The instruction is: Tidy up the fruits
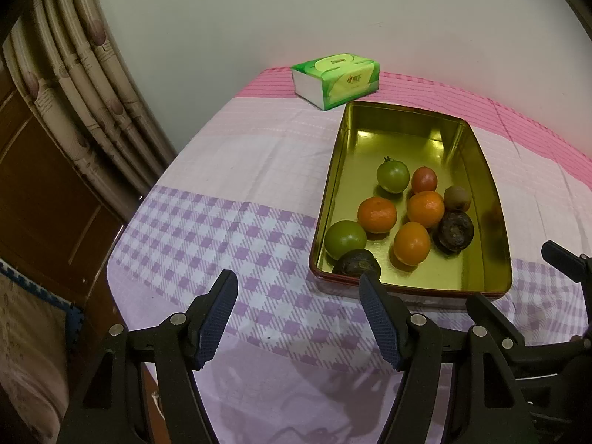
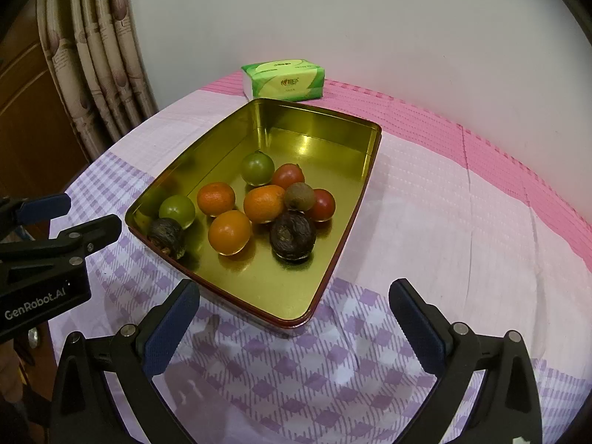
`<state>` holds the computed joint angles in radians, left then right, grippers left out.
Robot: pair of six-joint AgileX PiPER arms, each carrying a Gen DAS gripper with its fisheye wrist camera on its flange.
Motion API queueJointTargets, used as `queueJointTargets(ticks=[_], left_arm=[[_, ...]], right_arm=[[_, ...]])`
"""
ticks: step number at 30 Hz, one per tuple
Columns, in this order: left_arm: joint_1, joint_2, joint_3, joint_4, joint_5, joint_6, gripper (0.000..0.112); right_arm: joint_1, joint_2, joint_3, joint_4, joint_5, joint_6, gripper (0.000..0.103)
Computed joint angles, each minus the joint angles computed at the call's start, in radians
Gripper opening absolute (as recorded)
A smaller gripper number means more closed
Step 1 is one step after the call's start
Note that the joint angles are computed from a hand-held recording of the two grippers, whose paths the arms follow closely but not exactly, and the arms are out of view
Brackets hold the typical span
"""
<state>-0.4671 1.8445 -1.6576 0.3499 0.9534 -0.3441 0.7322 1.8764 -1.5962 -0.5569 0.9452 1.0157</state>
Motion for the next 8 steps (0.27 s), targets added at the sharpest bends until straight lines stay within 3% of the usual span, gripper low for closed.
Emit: queueJointTargets(ticks=[8], left_arm=[[0.002,-0.002,0.002,-0.009,-0.004,0.01,0.069]], right_arm=[[0.0,-0.002,0.005,-0.002,-0.001,0.004,0.101]])
